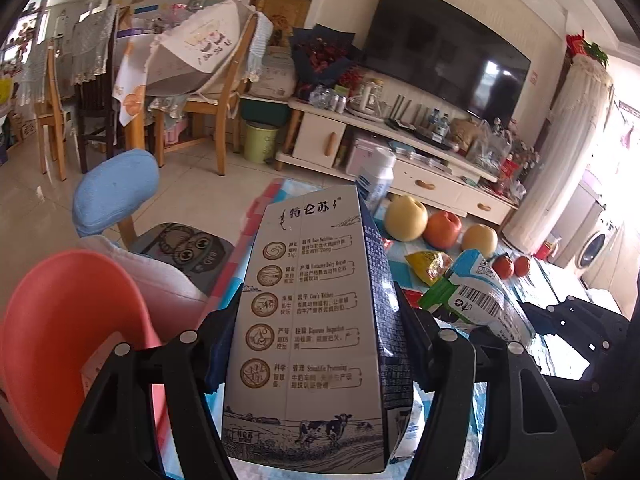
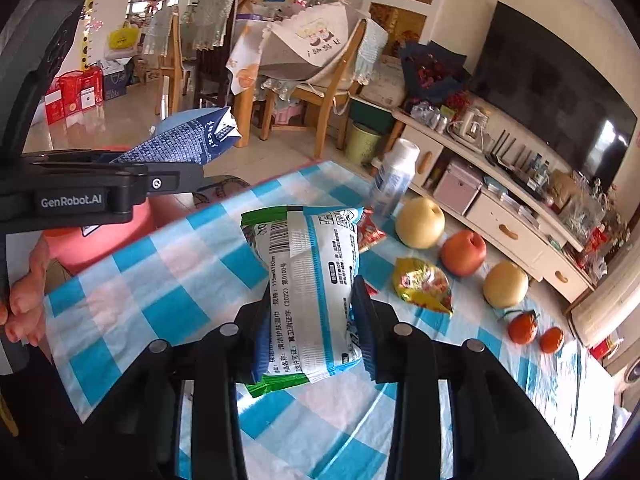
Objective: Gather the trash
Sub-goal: 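Carry the carton with the left tool while the right tool carries the snack bag to the bucket, then release the carton into the pink bucket with the left tool while the right tool drops the snack bag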
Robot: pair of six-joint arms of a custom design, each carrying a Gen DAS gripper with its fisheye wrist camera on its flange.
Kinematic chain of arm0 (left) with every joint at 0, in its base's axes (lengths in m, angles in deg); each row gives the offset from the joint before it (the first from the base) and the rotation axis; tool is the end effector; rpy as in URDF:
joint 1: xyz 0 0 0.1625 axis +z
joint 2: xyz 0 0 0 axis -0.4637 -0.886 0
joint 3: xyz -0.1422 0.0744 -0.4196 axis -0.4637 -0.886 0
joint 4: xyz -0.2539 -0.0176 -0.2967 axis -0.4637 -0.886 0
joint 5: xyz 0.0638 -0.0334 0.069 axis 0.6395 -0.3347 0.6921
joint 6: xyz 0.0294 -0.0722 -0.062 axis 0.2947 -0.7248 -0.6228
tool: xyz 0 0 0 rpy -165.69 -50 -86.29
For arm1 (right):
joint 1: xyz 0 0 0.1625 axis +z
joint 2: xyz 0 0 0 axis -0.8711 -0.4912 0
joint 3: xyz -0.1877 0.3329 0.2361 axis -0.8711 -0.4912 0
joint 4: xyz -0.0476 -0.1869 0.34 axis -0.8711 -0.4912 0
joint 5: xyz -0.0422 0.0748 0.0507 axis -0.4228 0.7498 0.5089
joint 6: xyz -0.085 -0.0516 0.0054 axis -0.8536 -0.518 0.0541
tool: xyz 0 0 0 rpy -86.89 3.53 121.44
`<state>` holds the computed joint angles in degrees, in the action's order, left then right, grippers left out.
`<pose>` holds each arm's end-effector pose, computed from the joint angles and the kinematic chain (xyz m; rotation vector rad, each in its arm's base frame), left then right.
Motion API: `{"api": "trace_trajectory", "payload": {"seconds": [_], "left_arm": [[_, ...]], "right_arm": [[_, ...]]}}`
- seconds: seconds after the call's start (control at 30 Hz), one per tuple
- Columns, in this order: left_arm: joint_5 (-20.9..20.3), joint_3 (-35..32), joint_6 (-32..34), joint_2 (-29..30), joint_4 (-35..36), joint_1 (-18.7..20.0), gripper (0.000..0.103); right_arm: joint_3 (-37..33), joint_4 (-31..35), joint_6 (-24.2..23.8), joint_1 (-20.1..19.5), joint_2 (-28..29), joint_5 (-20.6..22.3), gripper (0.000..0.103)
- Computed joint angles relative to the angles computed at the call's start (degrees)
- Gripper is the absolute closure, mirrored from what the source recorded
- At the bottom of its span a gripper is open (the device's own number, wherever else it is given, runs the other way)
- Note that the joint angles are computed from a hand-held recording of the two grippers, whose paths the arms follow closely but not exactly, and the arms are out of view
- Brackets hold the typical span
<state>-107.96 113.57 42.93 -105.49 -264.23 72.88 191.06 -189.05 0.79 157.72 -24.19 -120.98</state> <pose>-0.3218 -0.6082 0.0956 0.5398 2.4771 -1.0789 0.1608 -0.5802 0.2609 0.9223 -2.0526 0.7922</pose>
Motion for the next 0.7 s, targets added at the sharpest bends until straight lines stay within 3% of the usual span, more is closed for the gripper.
{"api": "trace_trajectory", "payload": {"seconds": [0.7], "left_arm": [[10.08,7.01,-6.6,-9.36,-5.12,4.22,0.036]], "right_arm": [[-7.36,2.96,-2.46,8.82,9.2,-1.63,0.066]]}}
